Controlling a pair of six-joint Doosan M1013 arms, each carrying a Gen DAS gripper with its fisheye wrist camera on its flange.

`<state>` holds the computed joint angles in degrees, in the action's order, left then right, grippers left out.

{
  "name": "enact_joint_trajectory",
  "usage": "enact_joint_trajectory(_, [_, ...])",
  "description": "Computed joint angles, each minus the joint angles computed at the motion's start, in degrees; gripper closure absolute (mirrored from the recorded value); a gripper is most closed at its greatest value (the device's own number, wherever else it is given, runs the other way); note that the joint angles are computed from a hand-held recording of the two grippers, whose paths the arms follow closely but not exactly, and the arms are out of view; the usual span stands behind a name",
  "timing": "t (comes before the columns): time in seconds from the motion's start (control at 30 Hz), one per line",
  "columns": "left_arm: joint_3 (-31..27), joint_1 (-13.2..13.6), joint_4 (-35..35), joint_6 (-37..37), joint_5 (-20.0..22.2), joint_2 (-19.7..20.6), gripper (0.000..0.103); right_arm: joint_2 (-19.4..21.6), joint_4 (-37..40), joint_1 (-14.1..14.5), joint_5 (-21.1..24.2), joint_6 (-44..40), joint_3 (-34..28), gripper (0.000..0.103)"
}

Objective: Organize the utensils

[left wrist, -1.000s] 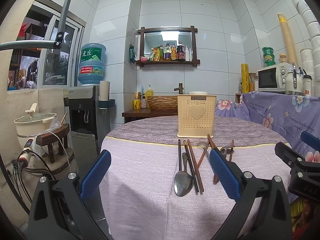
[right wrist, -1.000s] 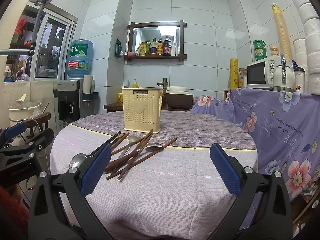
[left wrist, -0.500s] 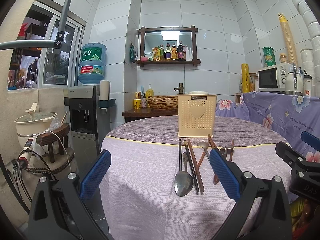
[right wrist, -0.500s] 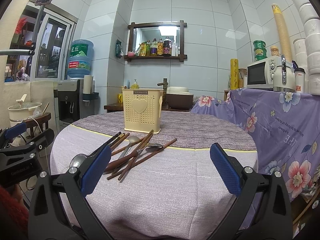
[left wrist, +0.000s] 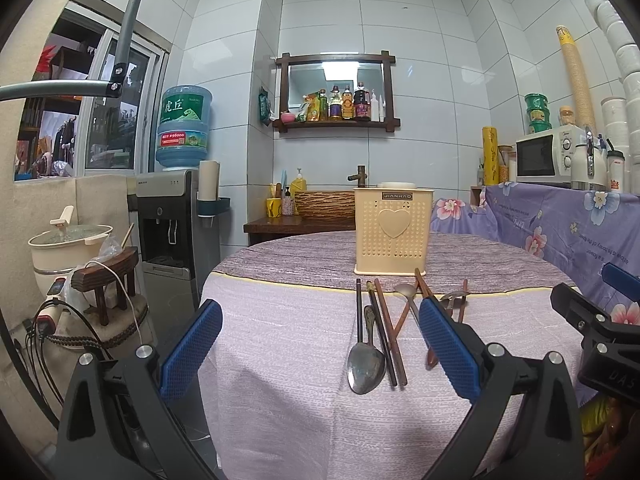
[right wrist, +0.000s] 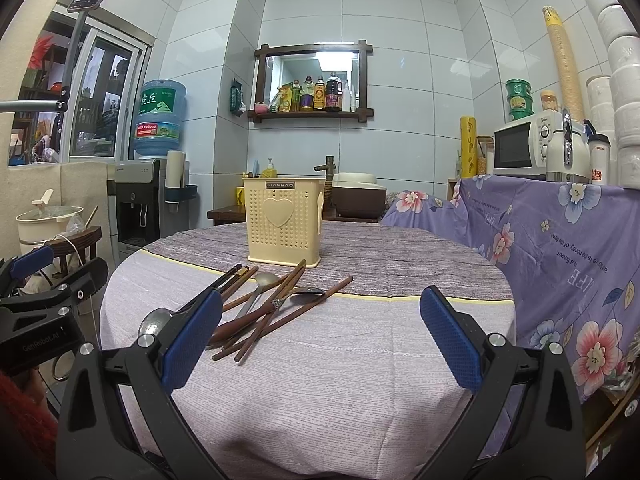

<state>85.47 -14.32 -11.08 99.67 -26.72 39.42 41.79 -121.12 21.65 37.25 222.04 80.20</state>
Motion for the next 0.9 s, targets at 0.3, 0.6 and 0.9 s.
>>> enact_joint_trajectory(0.3, [-0.13,0.15,0.26,-0.15,0.17,0.19,0.005,0.01,0.07,0.01,-0.15,-0.19,-0.02,0.005])
enact_joint_trajectory(0.6, [-0.18,0.22,0.63,-0.43,0.37,0.22,0.005,-0.04,0.24,0.02,-0.46,-0.36,0.02,0.005])
enact_joint_trajectory(0.9, [-0.13,0.26,0.69,-0.47,0.29,0.25,0.005,0.07,0.71,-0.02,-0.82,-0.78,-0.18,0.005])
